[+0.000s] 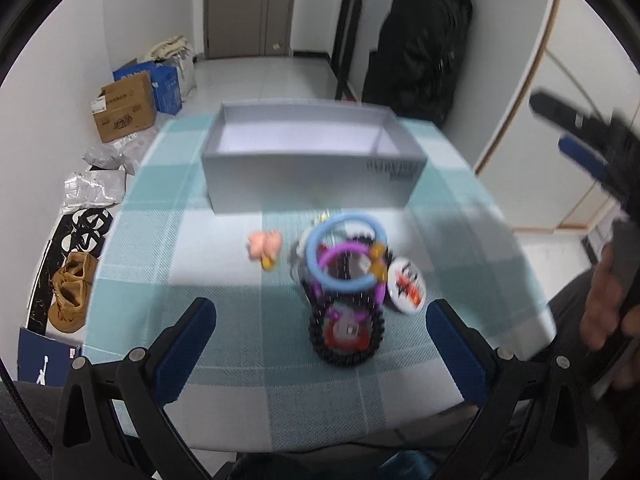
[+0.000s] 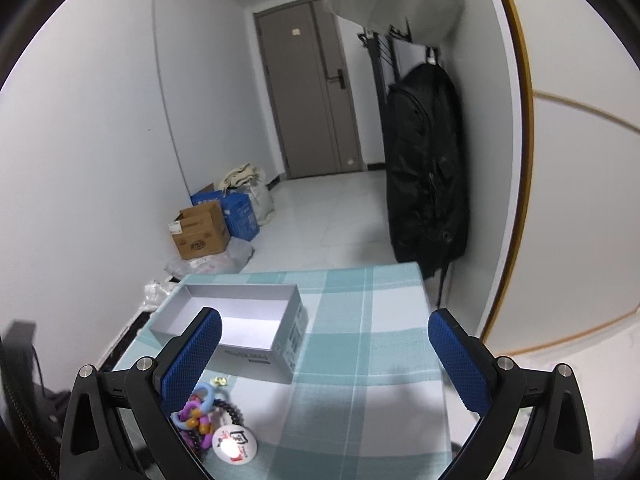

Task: Organize jewelry
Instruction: 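Lower the left gripper onto the black bead bracelet and close it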

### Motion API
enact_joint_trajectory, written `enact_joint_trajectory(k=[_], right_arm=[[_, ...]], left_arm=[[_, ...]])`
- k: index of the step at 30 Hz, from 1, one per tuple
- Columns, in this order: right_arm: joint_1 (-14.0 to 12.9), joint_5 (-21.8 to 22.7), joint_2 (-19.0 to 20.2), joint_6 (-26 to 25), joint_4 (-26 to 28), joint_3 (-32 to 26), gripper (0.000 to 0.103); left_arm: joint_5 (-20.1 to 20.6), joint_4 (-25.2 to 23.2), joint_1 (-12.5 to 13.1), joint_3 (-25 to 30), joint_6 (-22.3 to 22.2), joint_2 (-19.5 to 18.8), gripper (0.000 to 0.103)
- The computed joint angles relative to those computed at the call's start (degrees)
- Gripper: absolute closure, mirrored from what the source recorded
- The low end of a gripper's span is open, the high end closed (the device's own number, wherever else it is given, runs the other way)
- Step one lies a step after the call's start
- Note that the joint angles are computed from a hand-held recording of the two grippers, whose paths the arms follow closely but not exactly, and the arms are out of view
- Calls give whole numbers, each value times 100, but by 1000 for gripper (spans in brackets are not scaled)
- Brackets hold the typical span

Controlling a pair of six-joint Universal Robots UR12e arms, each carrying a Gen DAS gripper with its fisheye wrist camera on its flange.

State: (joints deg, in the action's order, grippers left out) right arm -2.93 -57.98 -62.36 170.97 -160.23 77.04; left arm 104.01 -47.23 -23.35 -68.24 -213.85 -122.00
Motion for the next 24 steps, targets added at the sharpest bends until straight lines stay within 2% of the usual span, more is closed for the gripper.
enact_joint_trajectory(k=[4, 9, 12, 15, 17, 20, 21, 24], right_arm=[[-8, 78, 45, 3, 243, -96, 0], [-1, 124, 64, -88, 197, -111, 0], [-2, 135, 51, -113, 146, -85, 0], [-10, 159, 44, -106, 190, -84, 0], [-21, 171, 50, -69, 219, -99, 0], [-32, 191, 69, 3, 282, -134, 0], [-34, 189, 72, 21, 307, -141, 0], [-33, 170, 71, 37, 338, -141, 0]], left_arm=[[-109, -357, -2, 137, 66, -75, 1], [111, -829, -48, 371, 230, -206, 3], [26, -1052, -27, 436, 185, -239, 22], [-57, -1049, -14, 412, 156, -228, 26], [-77, -996, -20, 403, 195, -218, 39], [-61, -974, -51, 410, 288, -218, 51], [-74, -950, -54, 426, 304, -233, 61], [-217, -882, -13, 417, 296, -226, 63]])
